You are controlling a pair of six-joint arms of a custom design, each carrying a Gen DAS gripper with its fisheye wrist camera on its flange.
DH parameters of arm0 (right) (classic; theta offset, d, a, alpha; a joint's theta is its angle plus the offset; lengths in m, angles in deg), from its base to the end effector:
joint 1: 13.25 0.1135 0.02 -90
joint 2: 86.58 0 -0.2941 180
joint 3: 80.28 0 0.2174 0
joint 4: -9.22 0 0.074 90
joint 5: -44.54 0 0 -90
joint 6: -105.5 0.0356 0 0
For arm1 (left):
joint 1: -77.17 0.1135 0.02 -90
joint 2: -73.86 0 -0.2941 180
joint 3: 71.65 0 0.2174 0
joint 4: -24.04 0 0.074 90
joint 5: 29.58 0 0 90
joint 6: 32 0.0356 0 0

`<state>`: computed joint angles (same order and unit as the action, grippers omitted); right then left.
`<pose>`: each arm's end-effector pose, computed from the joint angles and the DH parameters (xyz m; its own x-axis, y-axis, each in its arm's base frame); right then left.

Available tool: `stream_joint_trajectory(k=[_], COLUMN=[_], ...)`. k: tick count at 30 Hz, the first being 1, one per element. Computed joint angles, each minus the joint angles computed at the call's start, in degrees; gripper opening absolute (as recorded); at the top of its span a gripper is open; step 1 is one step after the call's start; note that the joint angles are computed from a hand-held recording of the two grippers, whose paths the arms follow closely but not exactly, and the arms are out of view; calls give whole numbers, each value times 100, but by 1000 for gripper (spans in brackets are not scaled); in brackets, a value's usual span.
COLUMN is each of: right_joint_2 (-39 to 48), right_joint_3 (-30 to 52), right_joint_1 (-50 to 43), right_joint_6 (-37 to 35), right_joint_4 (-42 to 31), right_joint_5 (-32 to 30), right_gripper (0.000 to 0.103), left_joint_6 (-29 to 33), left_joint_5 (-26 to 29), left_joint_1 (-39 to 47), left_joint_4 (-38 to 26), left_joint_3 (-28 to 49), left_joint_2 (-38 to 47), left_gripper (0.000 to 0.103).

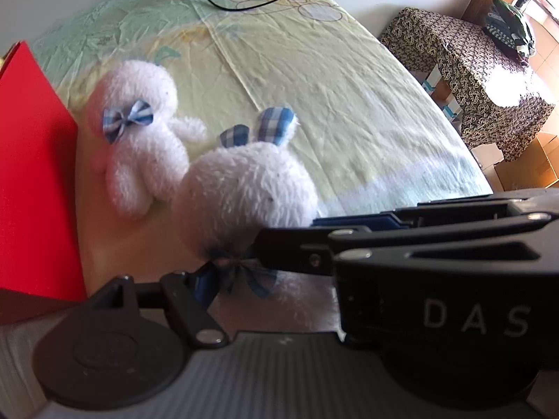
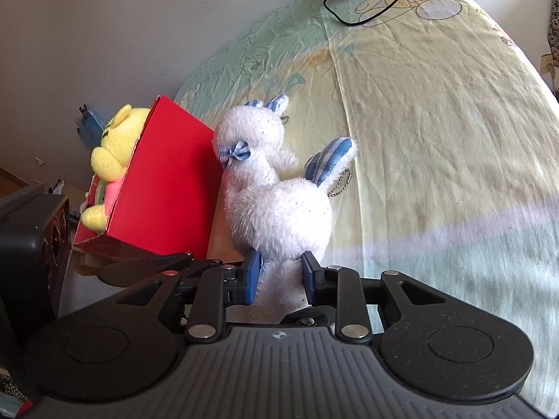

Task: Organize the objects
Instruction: 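Lift the white bunny off the bed with the right tool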

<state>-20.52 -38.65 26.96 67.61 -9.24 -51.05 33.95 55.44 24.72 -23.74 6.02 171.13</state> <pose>0.1343 0.1181 0.2179 -0.8693 0.2936 -0.3976 -0.0179 0.7852 0.6189 0.1878 -0.2392 0.2313 -0.8273 0.4101 -0.3839 0.4734 0.8769 -0.0836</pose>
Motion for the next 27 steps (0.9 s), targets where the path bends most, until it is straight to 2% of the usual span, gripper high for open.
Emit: stream_joint_trajectory(k=[7, 16, 19, 20, 21, 24, 27], right_joint_2=[101, 90, 47, 34, 27, 15, -11], right_joint_3=[-88, -298, -401, -431, -458, -529, -586], right_joint_1=[370, 564, 556, 542, 532, 477, 348], right_joint_6=[205, 478, 545, 554, 563, 629, 616], right_joint_4=[212, 445, 550, 589, 625, 722, 827], right_joint_5=[89, 305, 349, 336, 335, 371, 279], right_gripper=[29, 31, 33, 33, 34, 41, 41], left_joint_6=[-220, -292, -172, -117, -122, -17, 8], left_joint_5=[-21, 394, 807, 955, 959, 761, 805], left_joint_1=[-39, 227, 477, 555, 568, 467, 496], left_joint_4=[117, 605, 897, 1005, 1067, 1058, 1123], left_joint_3=[-434, -1052, -1252, -1307, -1317, -1165, -1133], left_joint_2=[-302, -821, -1088, -1152, -1164, -976, -853], left_gripper=[69, 73, 81, 87, 87, 77, 77])
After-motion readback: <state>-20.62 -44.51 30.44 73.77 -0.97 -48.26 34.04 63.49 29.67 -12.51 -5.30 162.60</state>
